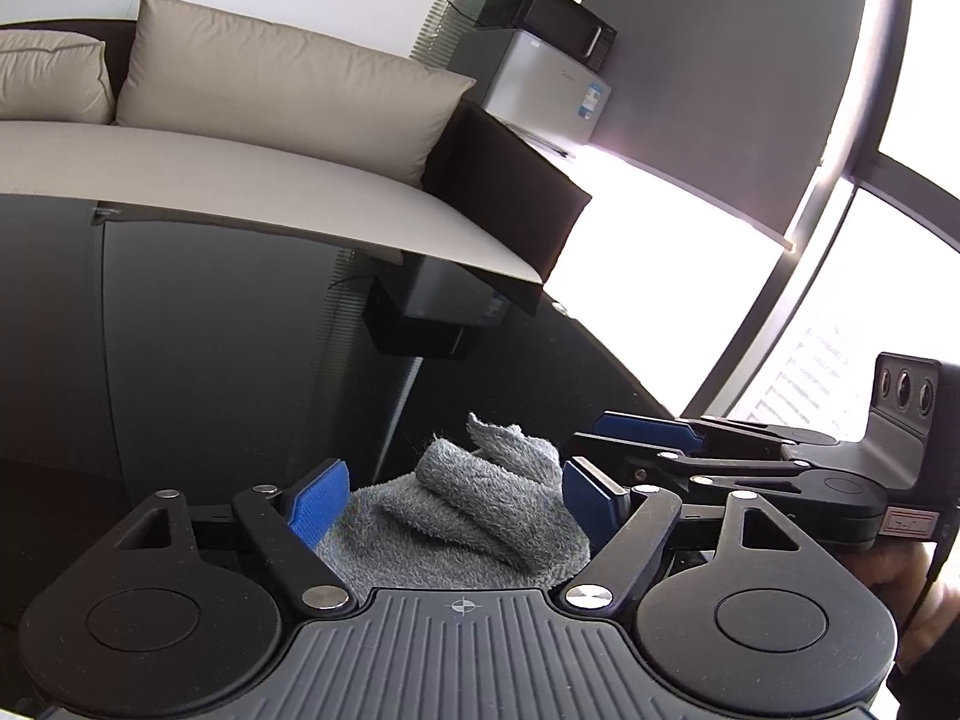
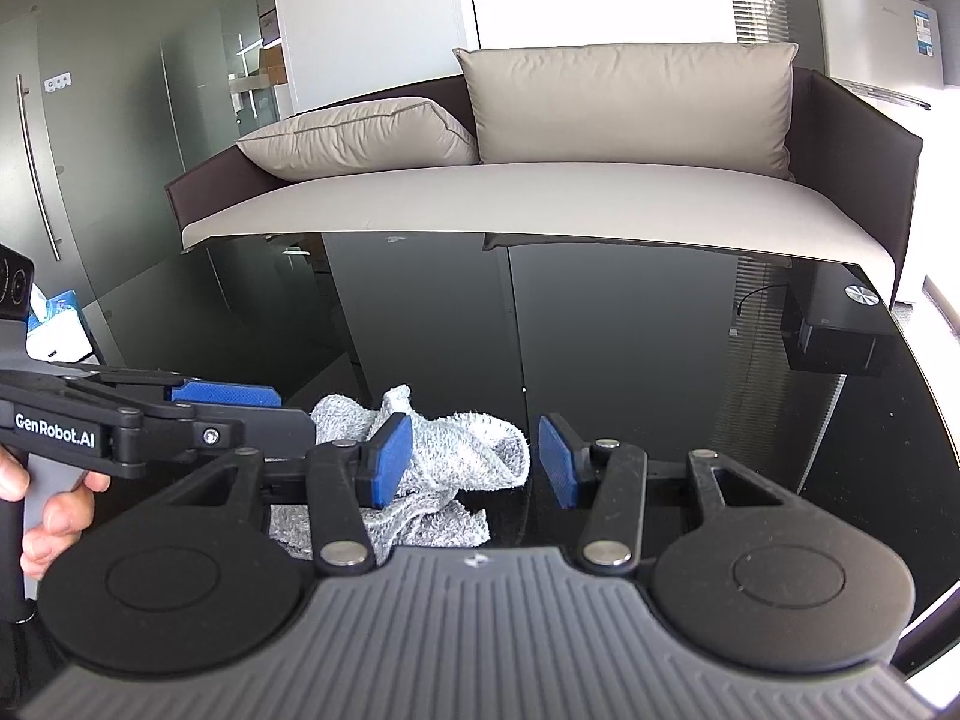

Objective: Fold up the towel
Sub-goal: 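Close the left tool on the towel beside the right tool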

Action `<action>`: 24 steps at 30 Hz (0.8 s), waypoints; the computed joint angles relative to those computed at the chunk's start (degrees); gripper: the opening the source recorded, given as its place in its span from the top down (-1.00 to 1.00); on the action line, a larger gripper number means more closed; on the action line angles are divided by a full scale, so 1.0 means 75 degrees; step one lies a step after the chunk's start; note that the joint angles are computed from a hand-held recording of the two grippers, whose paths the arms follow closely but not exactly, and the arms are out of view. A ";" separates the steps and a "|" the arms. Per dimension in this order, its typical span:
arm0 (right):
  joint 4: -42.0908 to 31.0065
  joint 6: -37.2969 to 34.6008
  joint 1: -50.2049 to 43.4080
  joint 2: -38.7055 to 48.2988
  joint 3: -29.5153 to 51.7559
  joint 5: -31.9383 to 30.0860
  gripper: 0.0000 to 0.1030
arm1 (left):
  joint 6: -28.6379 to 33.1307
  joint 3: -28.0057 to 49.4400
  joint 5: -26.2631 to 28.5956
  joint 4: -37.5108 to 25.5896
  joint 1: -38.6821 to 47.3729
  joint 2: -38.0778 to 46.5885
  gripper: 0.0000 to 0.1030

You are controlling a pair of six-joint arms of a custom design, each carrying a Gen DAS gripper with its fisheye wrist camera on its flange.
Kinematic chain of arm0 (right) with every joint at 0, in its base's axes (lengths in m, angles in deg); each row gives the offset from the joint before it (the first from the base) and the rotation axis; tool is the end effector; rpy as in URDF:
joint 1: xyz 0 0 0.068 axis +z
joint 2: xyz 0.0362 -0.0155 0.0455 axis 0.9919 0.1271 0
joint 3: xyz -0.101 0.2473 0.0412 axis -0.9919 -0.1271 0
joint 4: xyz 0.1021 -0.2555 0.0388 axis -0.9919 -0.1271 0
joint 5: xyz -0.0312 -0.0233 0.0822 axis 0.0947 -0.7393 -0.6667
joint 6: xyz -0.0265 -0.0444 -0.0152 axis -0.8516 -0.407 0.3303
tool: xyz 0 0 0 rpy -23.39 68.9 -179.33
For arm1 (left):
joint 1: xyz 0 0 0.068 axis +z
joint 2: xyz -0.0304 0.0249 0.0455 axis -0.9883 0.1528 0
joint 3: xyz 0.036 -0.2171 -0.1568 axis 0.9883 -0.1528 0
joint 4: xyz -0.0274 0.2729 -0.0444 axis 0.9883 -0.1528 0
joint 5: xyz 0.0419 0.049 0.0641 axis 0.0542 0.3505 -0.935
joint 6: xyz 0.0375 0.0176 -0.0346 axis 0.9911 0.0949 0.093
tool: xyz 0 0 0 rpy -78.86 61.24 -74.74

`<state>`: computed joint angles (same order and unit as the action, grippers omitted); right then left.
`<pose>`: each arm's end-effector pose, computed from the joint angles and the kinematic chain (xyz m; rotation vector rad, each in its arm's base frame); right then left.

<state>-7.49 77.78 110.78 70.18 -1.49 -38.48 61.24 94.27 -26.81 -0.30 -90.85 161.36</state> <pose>0.1685 0.0728 0.0750 0.1856 2.0480 0.0971 0.2889 -0.0760 -0.0041 0.8111 2.0829 -0.9548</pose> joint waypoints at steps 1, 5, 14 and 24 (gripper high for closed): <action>0.0001 -0.0005 0.0000 0.0016 0.0015 -0.0006 0.04 | 0.0044 -0.0001 0.0099 -0.0049 -0.0005 -0.0008 -0.43; -0.0103 0.0037 -0.0022 -0.0009 0.0016 0.0041 0.04 | 0.0120 -0.0077 0.0265 0.0009 -0.0089 -0.0013 -0.31; 0.0026 0.0109 -0.0024 -0.0094 -0.0066 -0.0046 0.04 | -0.0037 0.0305 0.0281 -0.0465 -0.0138 0.0239 0.12; 0.0306 -0.0040 0.0114 0.0208 0.0052 -0.0304 0.05 | 0.0038 0.0492 0.0364 -0.0753 -0.0109 0.0325 0.84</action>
<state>-5.19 77.48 111.63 71.74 -1.10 -40.76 61.52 97.96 -24.08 -5.95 -91.66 163.80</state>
